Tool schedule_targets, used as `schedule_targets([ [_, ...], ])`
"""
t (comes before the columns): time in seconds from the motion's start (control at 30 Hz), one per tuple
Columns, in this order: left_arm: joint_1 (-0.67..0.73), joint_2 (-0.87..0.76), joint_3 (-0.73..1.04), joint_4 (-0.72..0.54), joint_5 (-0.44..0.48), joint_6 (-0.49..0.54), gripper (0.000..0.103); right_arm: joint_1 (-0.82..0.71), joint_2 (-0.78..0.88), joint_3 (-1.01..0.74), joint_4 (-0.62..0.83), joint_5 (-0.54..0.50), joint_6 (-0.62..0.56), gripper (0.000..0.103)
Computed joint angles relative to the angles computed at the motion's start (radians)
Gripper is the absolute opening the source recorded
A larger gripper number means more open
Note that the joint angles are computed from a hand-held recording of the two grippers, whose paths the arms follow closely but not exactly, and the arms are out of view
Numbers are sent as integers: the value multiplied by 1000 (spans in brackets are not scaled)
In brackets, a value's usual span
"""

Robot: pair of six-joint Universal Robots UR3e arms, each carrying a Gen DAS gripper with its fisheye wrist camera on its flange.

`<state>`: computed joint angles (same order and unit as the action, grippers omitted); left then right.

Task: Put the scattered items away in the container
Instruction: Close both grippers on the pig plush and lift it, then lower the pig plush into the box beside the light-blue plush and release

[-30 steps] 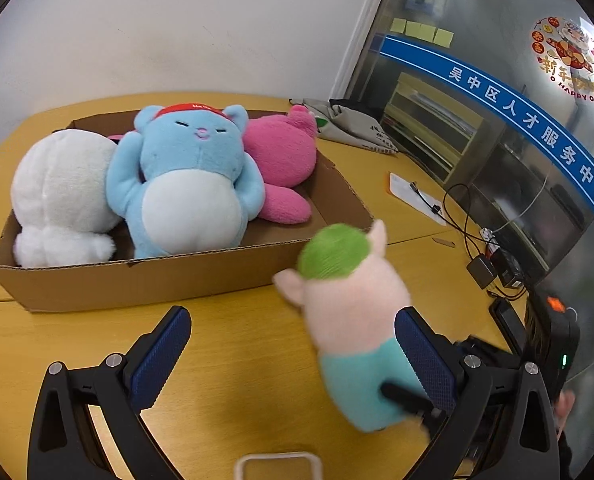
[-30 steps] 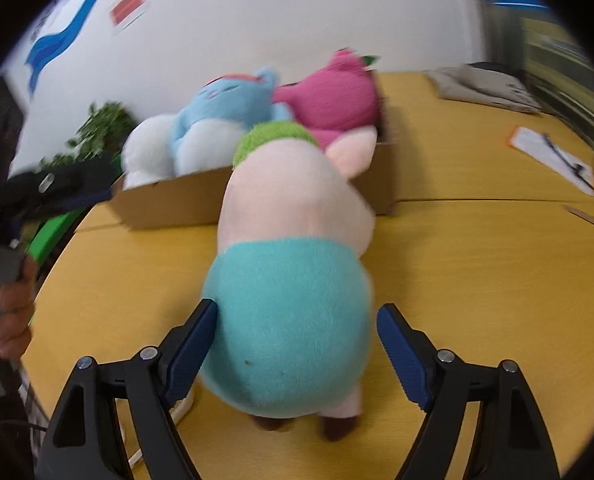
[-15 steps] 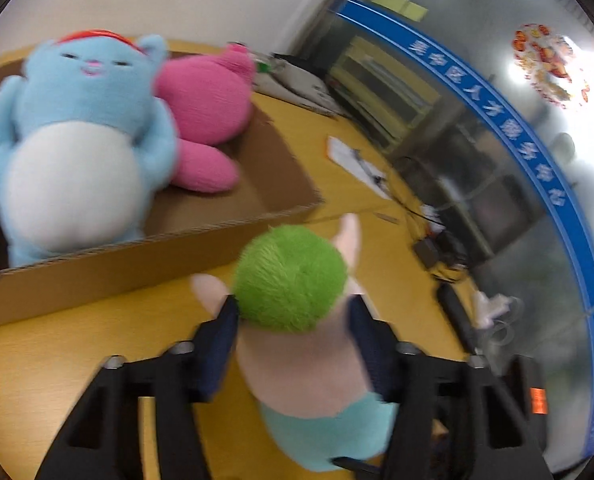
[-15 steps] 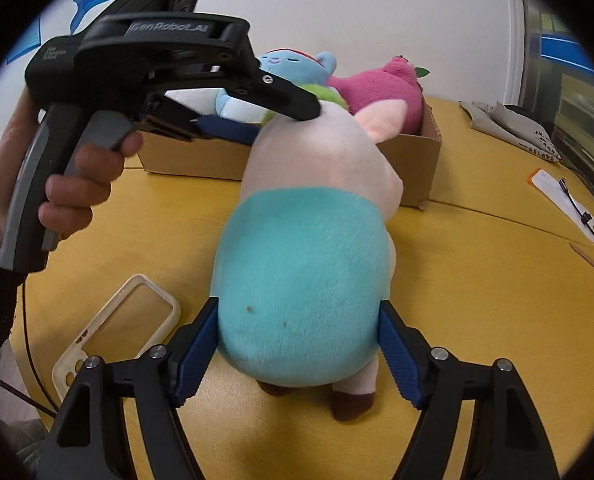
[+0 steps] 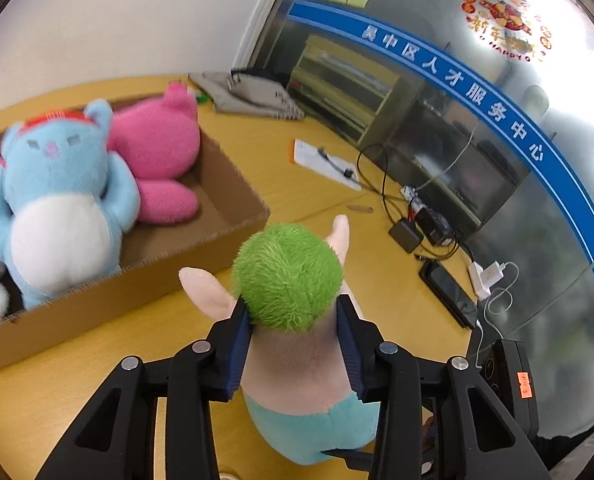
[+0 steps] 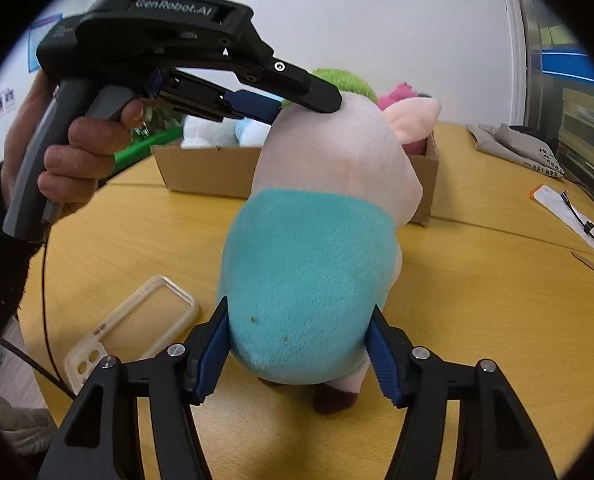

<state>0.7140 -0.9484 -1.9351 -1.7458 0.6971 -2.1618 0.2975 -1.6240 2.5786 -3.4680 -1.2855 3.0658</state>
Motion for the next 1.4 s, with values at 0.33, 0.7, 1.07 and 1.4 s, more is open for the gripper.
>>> schedule_targets([
  [0.33, -184, -373, 462, 457, 33, -388, 43, -165, 42, -366, 99, 220, -61, 60],
  [0.7, -408, -1143, 1018, 552, 366, -639, 44, -217, 566, -958, 453, 302, -102, 60],
  [1.07, -498, -1344, 1162, 575, 430, -678, 56, -257, 386, -949, 738, 273, -95, 60],
  [1.4, -535, -1317, 1067, 690, 478, -648, 68, -186, 565, -1161, 832, 182, -31, 40],
])
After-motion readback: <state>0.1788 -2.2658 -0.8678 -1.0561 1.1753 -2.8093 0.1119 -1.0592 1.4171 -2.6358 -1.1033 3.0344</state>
